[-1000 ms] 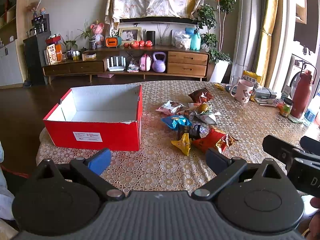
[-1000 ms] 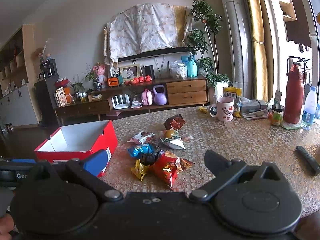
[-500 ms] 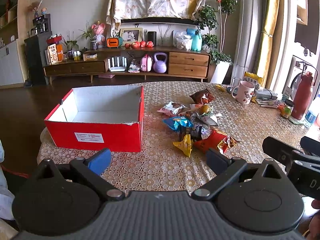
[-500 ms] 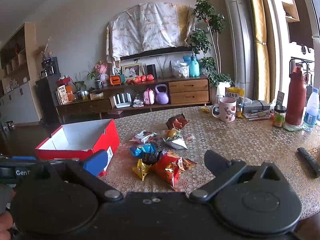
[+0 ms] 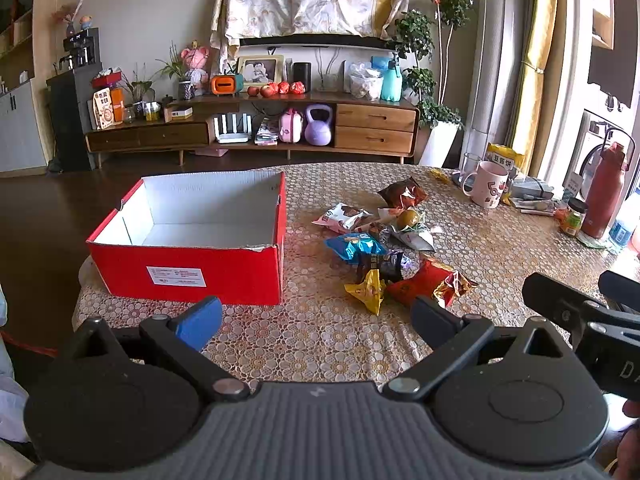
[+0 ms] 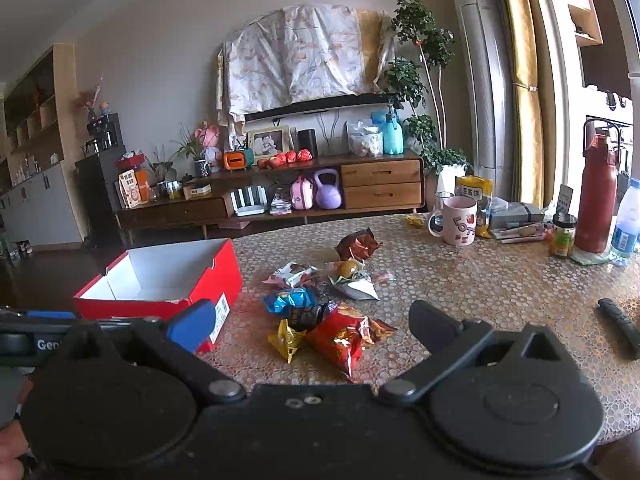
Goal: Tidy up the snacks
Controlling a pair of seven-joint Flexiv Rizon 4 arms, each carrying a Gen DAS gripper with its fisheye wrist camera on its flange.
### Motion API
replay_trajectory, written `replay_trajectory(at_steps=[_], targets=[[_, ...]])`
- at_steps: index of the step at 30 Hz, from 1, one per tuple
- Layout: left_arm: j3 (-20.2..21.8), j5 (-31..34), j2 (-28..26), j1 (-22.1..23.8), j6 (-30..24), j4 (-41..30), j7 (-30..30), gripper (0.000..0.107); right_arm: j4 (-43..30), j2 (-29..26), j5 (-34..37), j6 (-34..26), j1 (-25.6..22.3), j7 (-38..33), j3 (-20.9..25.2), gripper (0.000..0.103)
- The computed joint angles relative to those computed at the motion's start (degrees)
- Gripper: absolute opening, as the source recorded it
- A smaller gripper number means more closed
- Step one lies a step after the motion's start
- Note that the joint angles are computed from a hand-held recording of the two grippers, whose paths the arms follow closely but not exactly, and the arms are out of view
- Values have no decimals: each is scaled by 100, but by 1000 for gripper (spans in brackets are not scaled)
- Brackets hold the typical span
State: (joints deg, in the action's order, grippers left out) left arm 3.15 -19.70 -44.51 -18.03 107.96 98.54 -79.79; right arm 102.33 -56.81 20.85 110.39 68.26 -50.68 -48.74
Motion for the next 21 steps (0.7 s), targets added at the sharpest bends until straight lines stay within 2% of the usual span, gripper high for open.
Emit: replay_trajectory(at_steps=[9, 21], targets=[[-25, 18, -38, 43, -46, -56, -57, 101, -40, 25, -20, 36, -56, -31, 88, 103], [-295, 246, -140, 296, 1, -186, -48, 101, -117, -8, 32, 26, -104, -56, 111, 103]])
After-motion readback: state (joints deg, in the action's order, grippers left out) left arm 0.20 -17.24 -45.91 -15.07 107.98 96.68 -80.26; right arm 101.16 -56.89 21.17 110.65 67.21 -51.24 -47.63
